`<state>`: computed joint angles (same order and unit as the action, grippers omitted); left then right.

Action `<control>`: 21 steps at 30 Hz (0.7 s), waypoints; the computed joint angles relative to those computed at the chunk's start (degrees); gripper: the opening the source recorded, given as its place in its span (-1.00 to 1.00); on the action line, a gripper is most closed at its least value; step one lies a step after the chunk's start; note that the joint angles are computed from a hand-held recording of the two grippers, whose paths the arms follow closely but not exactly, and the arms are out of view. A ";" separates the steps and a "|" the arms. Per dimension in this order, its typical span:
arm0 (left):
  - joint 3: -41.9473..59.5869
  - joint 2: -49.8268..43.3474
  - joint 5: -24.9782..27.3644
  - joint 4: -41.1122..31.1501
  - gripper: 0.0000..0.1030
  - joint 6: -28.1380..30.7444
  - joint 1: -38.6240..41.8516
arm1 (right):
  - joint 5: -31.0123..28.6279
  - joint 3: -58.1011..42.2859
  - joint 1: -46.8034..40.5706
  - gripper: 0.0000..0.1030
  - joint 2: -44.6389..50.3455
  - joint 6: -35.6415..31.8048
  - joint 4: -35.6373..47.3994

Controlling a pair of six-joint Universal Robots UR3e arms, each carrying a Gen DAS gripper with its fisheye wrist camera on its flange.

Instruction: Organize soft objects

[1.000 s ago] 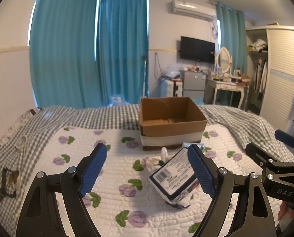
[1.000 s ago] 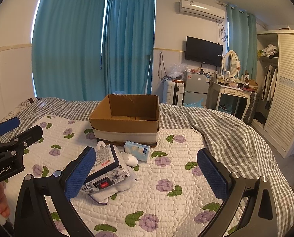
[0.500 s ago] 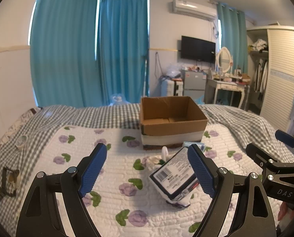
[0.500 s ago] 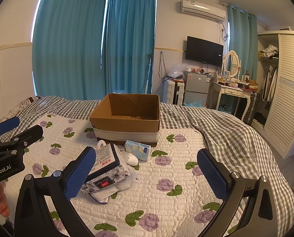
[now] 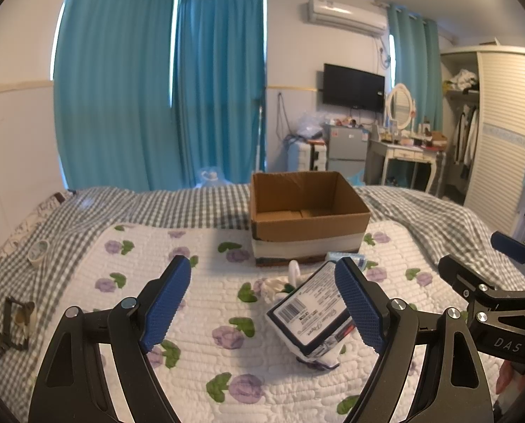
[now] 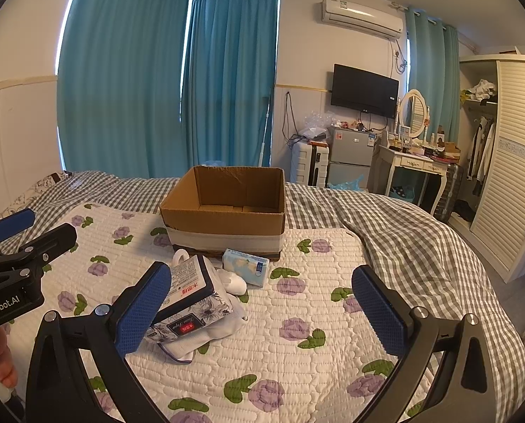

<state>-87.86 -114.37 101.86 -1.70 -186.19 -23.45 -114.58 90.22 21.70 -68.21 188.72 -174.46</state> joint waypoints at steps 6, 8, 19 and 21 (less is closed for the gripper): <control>-0.22 0.13 -0.17 0.03 0.66 -0.03 0.12 | -0.13 -0.12 0.06 1.00 0.00 -0.03 0.35; 0.18 -0.05 0.04 -0.16 0.66 -0.07 -0.07 | -0.30 -0.04 0.22 1.00 0.08 -0.03 0.25; -0.65 0.17 -0.18 0.36 0.66 -0.06 0.23 | 0.15 -0.30 0.63 1.00 0.15 -0.57 1.69; -0.90 0.26 0.02 -0.02 0.66 -0.28 0.29 | 0.84 -1.69 0.67 1.00 1.05 -0.76 3.31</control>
